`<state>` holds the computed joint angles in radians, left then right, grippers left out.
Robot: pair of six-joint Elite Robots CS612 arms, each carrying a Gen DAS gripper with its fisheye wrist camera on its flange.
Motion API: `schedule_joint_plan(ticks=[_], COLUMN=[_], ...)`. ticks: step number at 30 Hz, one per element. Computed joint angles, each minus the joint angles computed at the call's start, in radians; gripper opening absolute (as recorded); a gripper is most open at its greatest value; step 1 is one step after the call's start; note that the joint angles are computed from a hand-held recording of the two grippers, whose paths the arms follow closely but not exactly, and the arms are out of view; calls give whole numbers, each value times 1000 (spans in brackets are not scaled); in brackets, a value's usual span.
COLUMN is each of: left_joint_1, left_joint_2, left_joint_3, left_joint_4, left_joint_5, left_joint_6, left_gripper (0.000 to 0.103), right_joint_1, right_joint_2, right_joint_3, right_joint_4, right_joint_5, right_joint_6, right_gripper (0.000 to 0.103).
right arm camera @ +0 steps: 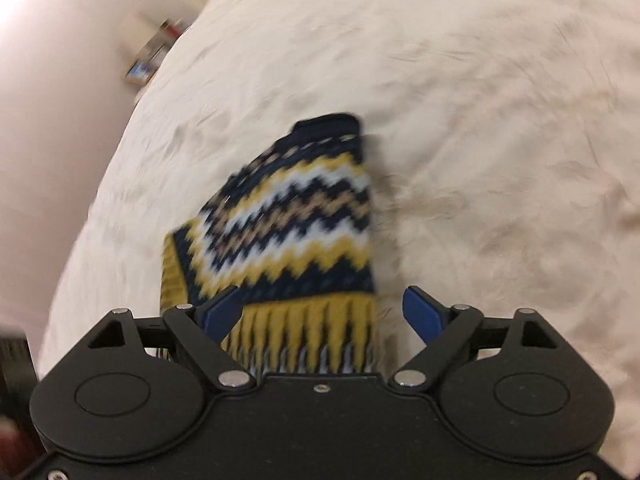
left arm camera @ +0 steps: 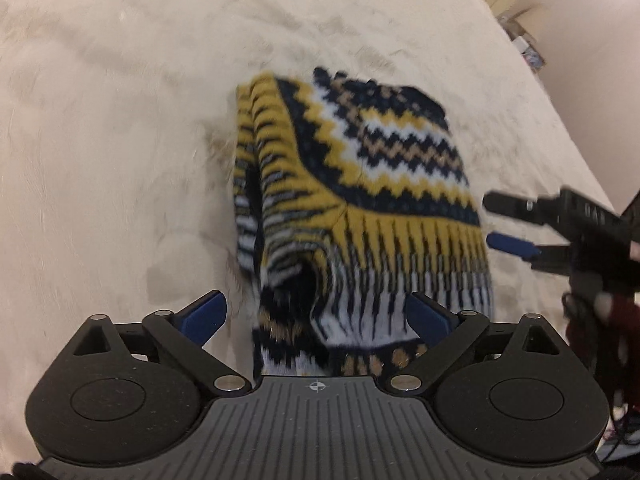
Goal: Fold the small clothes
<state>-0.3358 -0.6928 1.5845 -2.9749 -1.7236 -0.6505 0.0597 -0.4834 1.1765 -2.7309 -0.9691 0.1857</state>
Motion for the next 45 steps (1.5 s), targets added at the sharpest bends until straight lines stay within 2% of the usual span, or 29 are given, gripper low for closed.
schedule_joint_plan(ticks=[3,5,9,12,15,17,18,20,21,22,23,26,29,37,42,44,45], left_joint_1=[-1,2,13,19,21,26,31,43,49,52,55,51,40,-21,-74,-95,-108], left_joint_2=[9,16,53,83,109,120,125,135,137,138,137,119,95,8,-41,-63,-77], left_joint_3=[-4,-9,-47,-83,-119,-140,-145,-149,-146,-143,-141,-122,-85,82,184,226,249], left_joint_4=[18,22,13,3,0,5,-5,-49,-75,-96,-107,-116,-143,-192,-210,-223,-221], left_joint_5=[-9,-26,-94,-143,-173,-205,-230,-282,-303,-323,-340,-362,-391,-473,-454,-384,-316], left_joint_6=[-21,-25,-42,-48,-38,-40,-48,-86,-102,-111,-105,-72,-76,-77,-69,-81,-88], left_gripper=[98,98,98,103,102,102,101,91,81,76,76,76,76,76,77,77,77], right_joint_1=[-4,-7,-9,-7,-3,3,7,16,17,17,17,19,19,-10,-37,-43,-43], right_joint_2=[31,51,90,118,142,149,143,128,122,114,104,69,22,-136,-211,-228,-234], right_joint_3=[-46,-73,-126,-163,-194,-217,-218,-216,-214,-207,-196,-153,-86,175,316,352,366], right_joint_4=[34,59,118,154,157,204,228,270,283,286,282,268,247,237,265,278,278], right_joint_5=[9,40,111,167,213,232,216,168,159,154,146,122,97,61,49,42,28], right_joint_6=[20,24,31,44,69,35,-1,-71,-83,-87,-95,-118,-134,-210,-258,-291,-313], right_gripper=[89,89,89,89,89,85,84,68,64,59,56,54,54,54,55,58,60])
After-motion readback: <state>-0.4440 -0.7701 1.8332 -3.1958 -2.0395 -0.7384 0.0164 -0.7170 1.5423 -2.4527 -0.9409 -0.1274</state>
